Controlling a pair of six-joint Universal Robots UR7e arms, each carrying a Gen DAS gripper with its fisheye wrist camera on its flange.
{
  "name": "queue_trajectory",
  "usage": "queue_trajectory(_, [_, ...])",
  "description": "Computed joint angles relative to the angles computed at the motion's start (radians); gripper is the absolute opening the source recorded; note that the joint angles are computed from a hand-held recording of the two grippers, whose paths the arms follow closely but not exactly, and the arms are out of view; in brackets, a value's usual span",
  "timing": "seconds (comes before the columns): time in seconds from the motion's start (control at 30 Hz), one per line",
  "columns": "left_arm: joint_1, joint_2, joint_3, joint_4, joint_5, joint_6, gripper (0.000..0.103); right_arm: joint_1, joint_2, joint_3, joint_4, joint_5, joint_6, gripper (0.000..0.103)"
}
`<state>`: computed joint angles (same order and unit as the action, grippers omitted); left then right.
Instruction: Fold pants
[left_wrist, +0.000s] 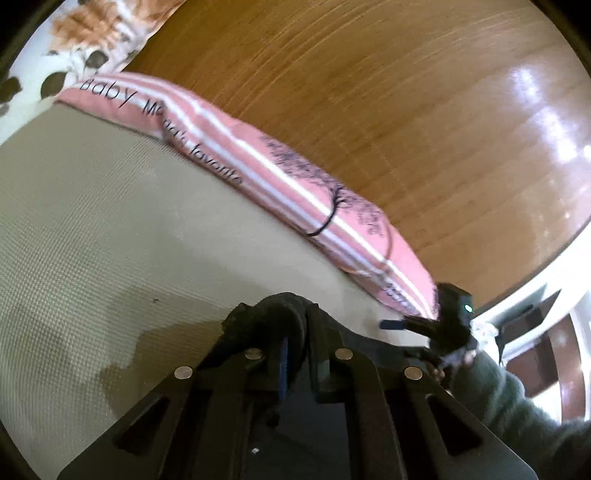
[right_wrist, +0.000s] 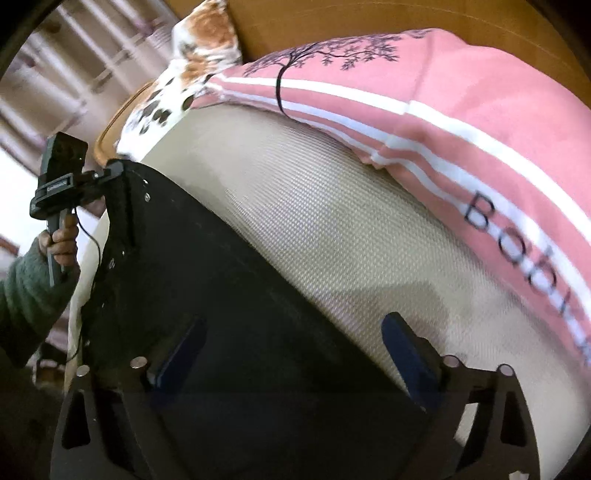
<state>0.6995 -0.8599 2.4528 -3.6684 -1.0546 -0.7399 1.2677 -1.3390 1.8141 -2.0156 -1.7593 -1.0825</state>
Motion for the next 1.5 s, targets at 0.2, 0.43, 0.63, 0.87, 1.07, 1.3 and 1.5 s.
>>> queue_trajectory(0.2, [-0.038,-0.025,0.033,-0.022,0.020,-0.021,0.008,-0.005,0.090,-0.116,0.181,-0.033,-0.010,0.082])
queue_trajectory(0.43, [-0.061,-0.028,0.041,-0.012,0.044,-0.044,0.008,-0.027,0.142,-0.218,0.350,-0.049,-0.040,0.062])
queue_trajectory(0.63, [-0.048,-0.027,0.032,0.013,0.053,-0.054,0.008,-0.041,0.141,-0.254,0.409,-0.101,-0.066,0.044])
queue_trajectory(0.87, [-0.017,-0.010,0.011,0.043,0.062,-0.059,0.008,-0.051,0.109,-0.221,0.318,-0.121,-0.082,0.013])
queue_trajectory(1.07, [-0.028,-0.016,-0.010,0.130,0.109,-0.071,0.008,-0.049,-0.011,-0.059,0.081,-0.134,-0.151,0.007])
queue_trajectory(1.3, [-0.124,-0.065,0.032,0.169,0.168,-0.093,0.008,-0.057,-0.213,0.088,-0.058,-0.067,-0.146,0.006])
queue_trajectory(1.5, [-0.283,-0.139,0.114,0.209,0.200,-0.183,0.008,-0.102,-0.420,0.213,-0.078,-0.037,-0.142,0.006])
